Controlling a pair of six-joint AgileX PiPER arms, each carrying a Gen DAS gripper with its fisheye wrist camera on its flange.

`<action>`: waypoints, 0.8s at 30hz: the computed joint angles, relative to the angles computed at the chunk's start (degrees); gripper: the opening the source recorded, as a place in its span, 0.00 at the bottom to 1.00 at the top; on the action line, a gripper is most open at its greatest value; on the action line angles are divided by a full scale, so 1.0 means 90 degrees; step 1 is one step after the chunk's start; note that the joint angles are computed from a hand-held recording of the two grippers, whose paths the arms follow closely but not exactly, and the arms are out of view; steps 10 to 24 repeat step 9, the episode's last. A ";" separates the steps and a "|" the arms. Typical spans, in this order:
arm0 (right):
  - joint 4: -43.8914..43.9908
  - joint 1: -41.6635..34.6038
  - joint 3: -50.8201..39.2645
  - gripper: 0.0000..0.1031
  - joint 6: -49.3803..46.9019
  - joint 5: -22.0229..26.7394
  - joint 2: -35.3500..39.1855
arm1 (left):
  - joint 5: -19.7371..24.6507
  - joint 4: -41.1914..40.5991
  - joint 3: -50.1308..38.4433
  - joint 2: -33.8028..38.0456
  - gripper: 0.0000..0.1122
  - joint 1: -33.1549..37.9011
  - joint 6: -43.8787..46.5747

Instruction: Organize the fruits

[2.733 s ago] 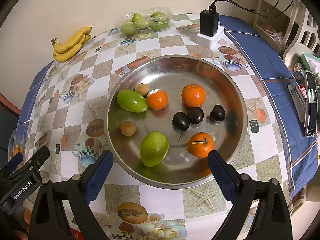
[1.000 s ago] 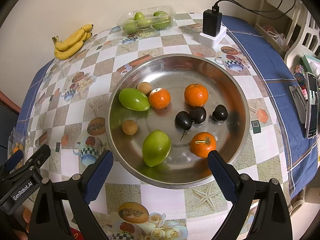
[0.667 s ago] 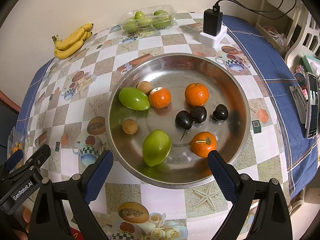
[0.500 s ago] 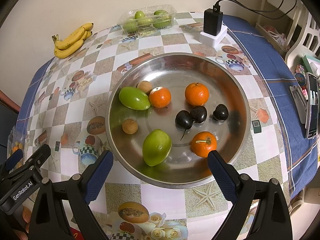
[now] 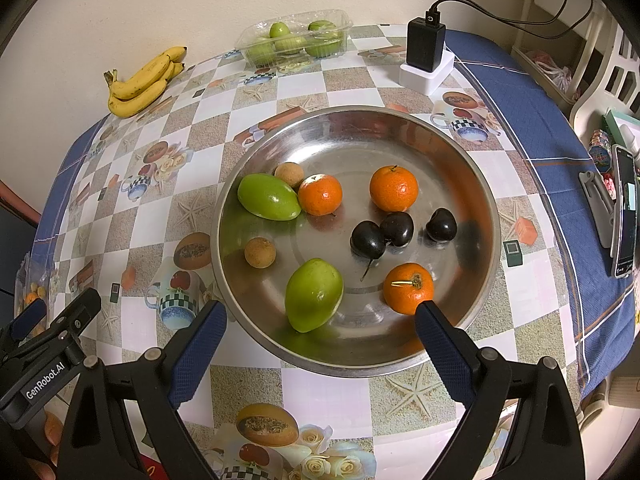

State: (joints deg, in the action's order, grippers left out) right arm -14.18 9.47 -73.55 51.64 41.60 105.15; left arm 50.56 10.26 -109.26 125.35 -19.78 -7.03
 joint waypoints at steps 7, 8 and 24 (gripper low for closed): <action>0.0009 -0.0008 -0.0023 0.92 -0.0017 0.0013 0.0010 | -0.0022 -0.0007 0.0023 -0.0007 0.92 0.0010 0.0011; 0.0009 -0.0008 -0.0023 0.92 -0.0017 0.0013 0.0010 | -0.0022 -0.0014 0.0022 -0.0009 0.92 0.0015 0.0022; 0.0014 -0.0015 -0.0035 0.92 -0.0032 0.0018 0.0014 | -0.0022 -0.0018 0.0023 -0.0012 0.92 0.0018 0.0030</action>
